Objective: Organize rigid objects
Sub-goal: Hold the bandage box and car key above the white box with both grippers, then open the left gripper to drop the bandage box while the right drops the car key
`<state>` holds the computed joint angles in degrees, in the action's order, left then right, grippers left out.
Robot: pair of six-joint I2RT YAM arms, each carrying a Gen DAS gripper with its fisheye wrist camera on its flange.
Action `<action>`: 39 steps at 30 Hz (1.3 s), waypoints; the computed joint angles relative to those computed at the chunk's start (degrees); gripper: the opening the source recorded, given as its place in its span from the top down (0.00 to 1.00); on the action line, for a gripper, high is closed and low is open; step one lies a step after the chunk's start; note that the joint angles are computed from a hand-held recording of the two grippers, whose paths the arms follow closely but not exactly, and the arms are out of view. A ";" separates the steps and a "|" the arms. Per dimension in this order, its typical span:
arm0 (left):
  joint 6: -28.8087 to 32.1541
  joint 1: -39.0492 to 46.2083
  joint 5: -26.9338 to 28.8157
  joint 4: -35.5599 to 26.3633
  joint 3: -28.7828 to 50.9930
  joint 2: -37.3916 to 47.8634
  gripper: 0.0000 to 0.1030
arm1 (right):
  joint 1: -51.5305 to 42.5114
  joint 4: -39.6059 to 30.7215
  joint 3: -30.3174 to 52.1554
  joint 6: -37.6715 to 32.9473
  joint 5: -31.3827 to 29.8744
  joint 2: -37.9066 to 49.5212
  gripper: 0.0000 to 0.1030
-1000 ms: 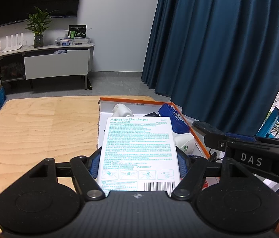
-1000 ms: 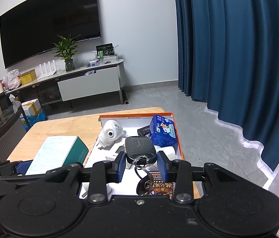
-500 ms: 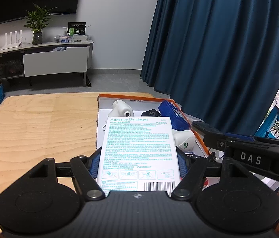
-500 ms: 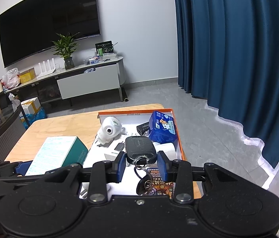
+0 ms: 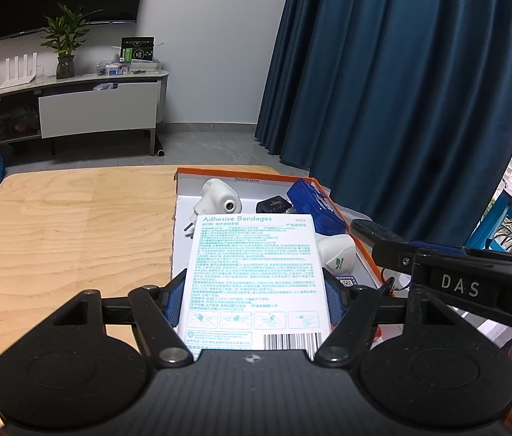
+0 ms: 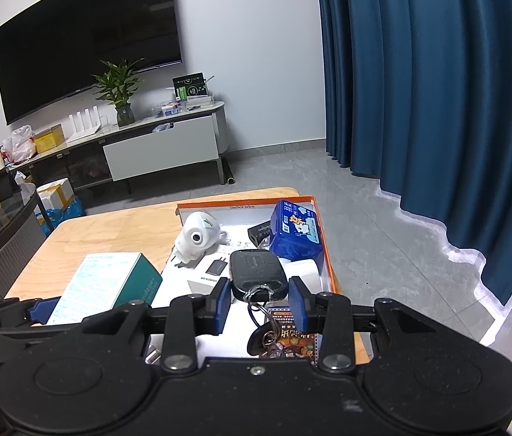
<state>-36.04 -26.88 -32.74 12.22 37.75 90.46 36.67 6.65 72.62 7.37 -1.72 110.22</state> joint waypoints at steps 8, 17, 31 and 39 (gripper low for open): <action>0.30 0.01 0.06 0.30 0.14 0.55 0.30 | 0.07 -0.44 0.50 -0.04 0.09 0.37 0.58; 1.22 -0.30 -0.19 0.25 0.59 0.98 0.30 | -0.23 -0.91 1.28 -0.01 0.03 1.05 0.58; 3.23 0.68 1.36 1.67 2.00 4.05 0.30 | -1.00 -2.57 4.15 1.15 -0.44 4.07 0.58; 2.98 3.25 5.22 3.67 3.06 8.32 0.27 | -2.48 -5.07 6.56 2.55 -3.01 6.65 0.52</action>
